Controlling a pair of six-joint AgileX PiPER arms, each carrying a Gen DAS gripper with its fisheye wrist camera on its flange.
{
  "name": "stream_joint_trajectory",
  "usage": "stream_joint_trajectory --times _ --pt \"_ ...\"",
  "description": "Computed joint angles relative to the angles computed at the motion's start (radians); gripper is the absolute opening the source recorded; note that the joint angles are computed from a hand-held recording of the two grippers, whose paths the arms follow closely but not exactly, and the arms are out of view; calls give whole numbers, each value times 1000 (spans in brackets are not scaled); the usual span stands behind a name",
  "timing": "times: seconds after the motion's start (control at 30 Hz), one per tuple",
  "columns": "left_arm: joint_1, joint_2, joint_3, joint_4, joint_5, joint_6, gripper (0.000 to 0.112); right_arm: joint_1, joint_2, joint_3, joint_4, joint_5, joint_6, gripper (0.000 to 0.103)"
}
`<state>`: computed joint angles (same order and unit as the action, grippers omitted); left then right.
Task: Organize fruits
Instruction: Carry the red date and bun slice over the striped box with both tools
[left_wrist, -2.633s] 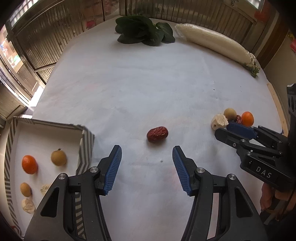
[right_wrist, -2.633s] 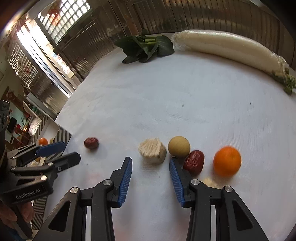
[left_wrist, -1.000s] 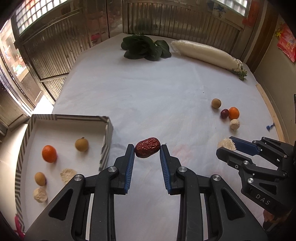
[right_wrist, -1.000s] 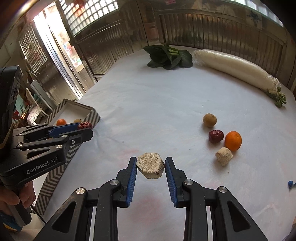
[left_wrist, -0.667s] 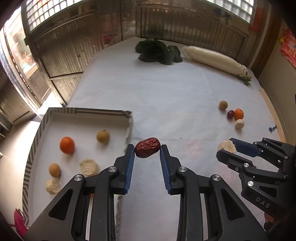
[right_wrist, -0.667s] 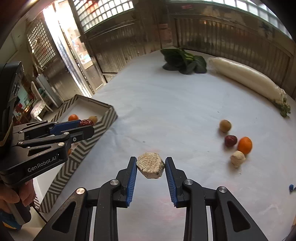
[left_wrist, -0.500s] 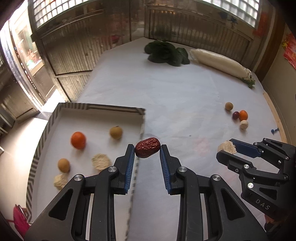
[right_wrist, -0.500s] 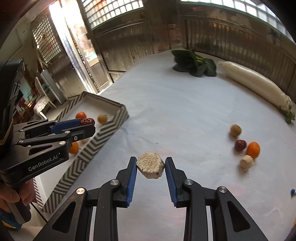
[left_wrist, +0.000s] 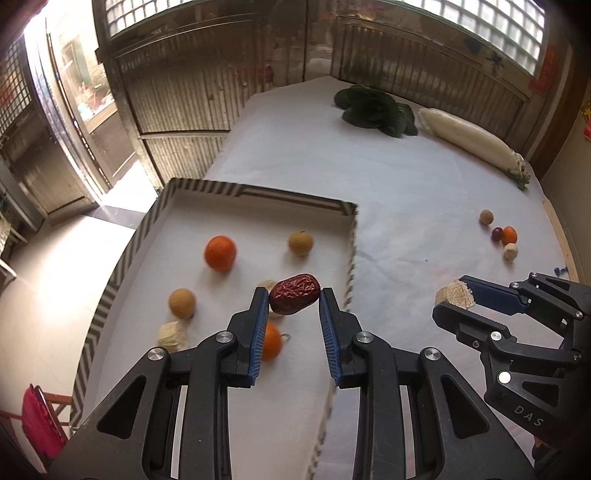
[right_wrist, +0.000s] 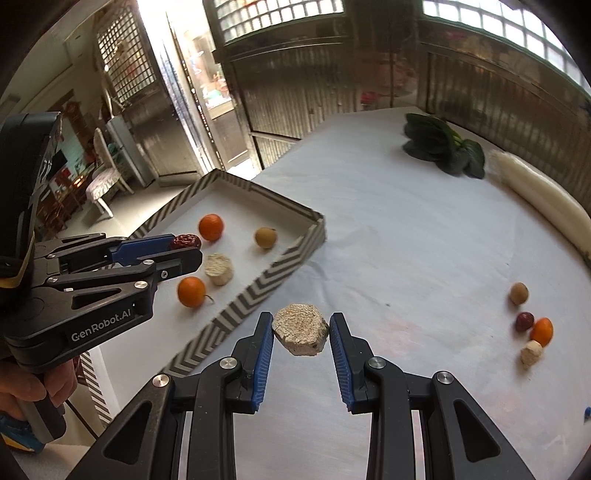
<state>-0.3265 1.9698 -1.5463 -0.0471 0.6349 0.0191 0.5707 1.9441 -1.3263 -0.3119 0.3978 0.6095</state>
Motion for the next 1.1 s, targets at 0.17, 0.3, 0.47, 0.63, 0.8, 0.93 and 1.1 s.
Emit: stream_joint_trajectory --times 0.17,0.3,0.47,0.63,0.8,0.93,1.1 --pt "38 -14 30 -13 -13 19 27 29 40 -65 23 29 -32 30" --pt "69 -25 52 -26 -23 37 27 53 73 -119 34 53 -48 30" --pt "107 -38 77 -38 -32 57 27 75 110 -181 59 78 -83 30" --pt "145 -52 108 -47 -43 70 27 96 156 -253 91 107 -123 30" --pt "177 -53 128 -55 -48 78 27 114 202 -321 129 137 -169 30" --pt "202 -63 153 -61 -55 88 27 124 237 -369 165 156 -210 30" --pt "242 -68 181 -85 -52 114 27 136 282 -434 207 187 -259 30"
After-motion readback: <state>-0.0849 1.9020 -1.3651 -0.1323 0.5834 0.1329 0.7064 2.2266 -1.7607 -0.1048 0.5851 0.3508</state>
